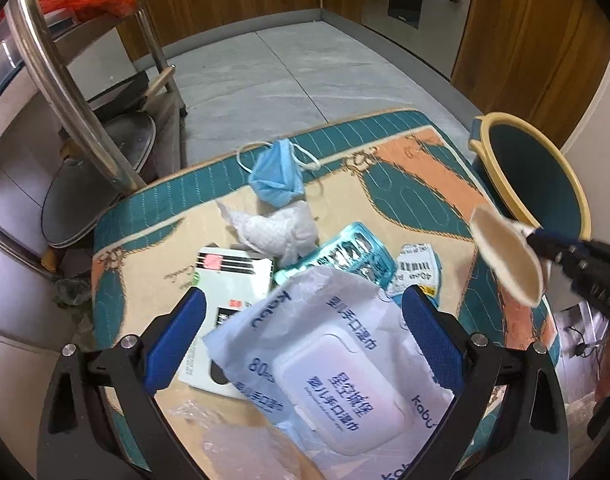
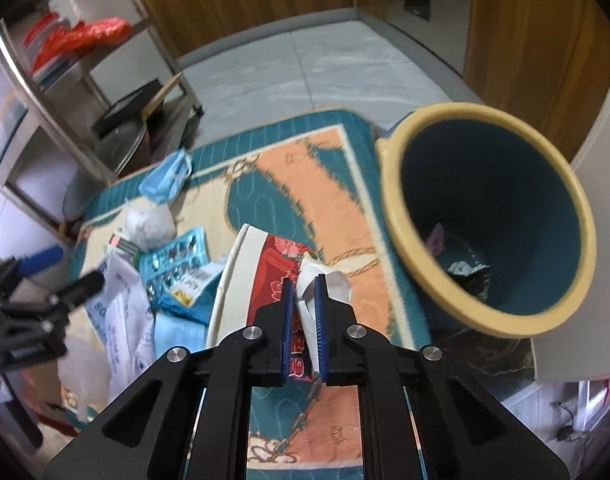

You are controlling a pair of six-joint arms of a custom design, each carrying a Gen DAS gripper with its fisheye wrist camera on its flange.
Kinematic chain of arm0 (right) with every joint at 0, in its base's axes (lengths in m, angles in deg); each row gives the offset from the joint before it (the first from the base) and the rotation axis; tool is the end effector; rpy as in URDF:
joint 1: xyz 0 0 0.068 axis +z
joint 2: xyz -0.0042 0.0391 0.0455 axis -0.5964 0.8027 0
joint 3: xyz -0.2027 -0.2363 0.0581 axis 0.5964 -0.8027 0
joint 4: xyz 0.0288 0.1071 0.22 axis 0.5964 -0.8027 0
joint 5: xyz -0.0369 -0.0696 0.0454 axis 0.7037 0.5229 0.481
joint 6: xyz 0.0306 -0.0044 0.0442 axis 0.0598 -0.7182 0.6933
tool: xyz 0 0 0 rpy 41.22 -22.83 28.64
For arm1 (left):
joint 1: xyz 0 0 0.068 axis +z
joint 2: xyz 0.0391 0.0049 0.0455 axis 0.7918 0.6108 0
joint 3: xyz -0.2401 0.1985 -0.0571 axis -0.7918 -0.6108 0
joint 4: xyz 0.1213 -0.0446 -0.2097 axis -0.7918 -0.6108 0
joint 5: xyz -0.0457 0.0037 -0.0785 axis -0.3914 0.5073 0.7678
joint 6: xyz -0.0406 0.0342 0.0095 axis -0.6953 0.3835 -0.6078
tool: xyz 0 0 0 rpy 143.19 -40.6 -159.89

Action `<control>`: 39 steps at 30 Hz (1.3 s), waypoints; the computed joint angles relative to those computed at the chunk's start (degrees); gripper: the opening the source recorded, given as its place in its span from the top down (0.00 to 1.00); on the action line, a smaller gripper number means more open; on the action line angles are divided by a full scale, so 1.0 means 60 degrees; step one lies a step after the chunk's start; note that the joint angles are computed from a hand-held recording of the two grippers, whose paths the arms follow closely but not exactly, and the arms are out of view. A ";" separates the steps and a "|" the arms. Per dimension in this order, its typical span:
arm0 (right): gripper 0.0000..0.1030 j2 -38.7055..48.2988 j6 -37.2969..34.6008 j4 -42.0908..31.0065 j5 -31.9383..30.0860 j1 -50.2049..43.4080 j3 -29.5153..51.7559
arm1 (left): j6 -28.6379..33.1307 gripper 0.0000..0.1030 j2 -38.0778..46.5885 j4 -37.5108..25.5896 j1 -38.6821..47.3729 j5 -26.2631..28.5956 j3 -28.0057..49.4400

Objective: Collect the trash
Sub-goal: 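Grasp the white-and-red paper cup with the right gripper while the left grasps the Kabu wipe pack, then carry the cup and wipe pack over the bin and release both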

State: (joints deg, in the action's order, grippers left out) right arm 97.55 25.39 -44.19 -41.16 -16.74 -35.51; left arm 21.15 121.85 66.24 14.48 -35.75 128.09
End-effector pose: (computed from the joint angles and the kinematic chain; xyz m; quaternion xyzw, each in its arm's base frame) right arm 0.2589 0.0959 0.0997 -0.0398 0.9612 0.1111 0.2493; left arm 0.2467 -0.1785 0.1053 0.0494 0.9691 0.0186 0.2410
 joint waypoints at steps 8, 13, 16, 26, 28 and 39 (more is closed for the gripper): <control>0.89 -0.0162 -0.0213 -0.0023 0.0063 -0.0113 -0.0118 | -0.0240 0.09 0.1285 -0.0793 -0.0279 -0.0298 0.1066; 0.89 -0.0235 -0.0483 -0.0005 0.0029 0.0005 -0.0093 | -0.0135 0.09 0.1814 -0.1181 -0.0396 -0.0613 0.1741; 0.89 -0.0248 -0.0610 -0.0001 0.0019 0.0033 -0.0082 | -0.0217 0.16 0.2206 -0.1793 -0.0460 -0.0982 0.2292; 0.89 -0.0282 -0.0816 -0.0009 -0.0068 -0.0145 -0.0052 | -0.0412 0.45 0.1798 -0.1895 -0.0491 -0.0970 0.2344; 0.89 -0.0336 -0.0808 0.0008 -0.0082 -0.0168 -0.0044 | -0.0345 0.46 0.1435 -0.1643 -0.0522 -0.0965 0.2114; 0.89 -0.1020 -0.0728 0.0007 0.0011 -0.0307 -0.0043 | -0.0211 0.55 -0.0720 -0.0607 -0.0500 -0.0966 0.0712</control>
